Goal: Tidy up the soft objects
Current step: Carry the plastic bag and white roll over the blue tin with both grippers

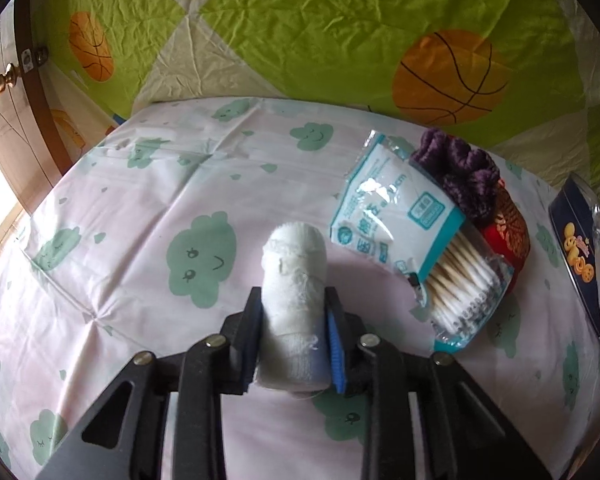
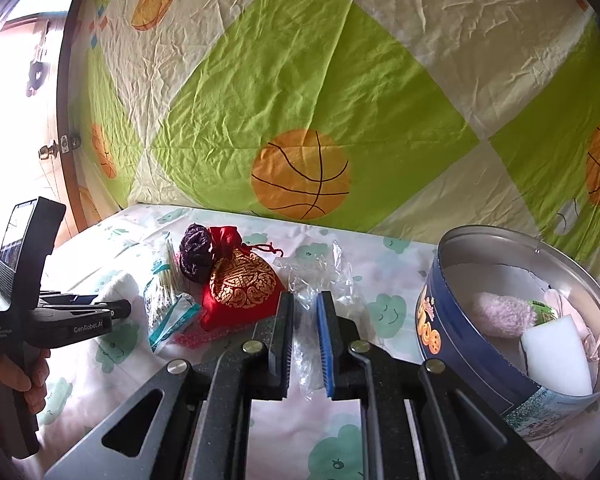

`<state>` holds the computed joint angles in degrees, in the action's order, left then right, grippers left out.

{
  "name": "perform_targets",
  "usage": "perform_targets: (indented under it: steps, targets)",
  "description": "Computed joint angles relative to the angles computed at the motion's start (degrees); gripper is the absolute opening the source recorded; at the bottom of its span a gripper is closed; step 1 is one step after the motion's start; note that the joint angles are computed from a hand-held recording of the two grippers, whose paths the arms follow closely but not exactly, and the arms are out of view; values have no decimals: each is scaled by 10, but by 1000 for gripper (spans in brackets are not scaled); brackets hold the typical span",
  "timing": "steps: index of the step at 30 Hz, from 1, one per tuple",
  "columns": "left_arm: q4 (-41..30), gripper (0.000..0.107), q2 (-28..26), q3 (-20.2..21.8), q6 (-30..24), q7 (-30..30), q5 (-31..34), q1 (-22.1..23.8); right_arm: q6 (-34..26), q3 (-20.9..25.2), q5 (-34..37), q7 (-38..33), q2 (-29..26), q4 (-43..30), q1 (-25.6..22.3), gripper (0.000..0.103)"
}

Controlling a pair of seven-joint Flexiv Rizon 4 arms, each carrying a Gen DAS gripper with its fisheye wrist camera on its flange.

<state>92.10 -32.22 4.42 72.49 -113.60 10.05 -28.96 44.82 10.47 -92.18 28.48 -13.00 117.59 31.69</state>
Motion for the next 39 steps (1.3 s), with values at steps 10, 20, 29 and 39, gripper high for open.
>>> perform_targets:
  steps: [10, 20, 29, 39]
  targets:
    - [38, 27, 3, 55, 142, -86, -8, -35, -55, 13, -37, 37, 32, 25, 4, 13]
    - [37, 27, -39, 282, 245, -155, -45, -218, -156, 32, -46, 30, 64, 56, 13, 13]
    - [40, 27, -57, 308, 276, -109, -105, -272, -209, 44, -47, 18, 85, 80, 13, 13]
    - [20, 27, -72, 294, 279, -31, -166, -308, -225, 50, -36, 13, 115, 108, -2, 13]
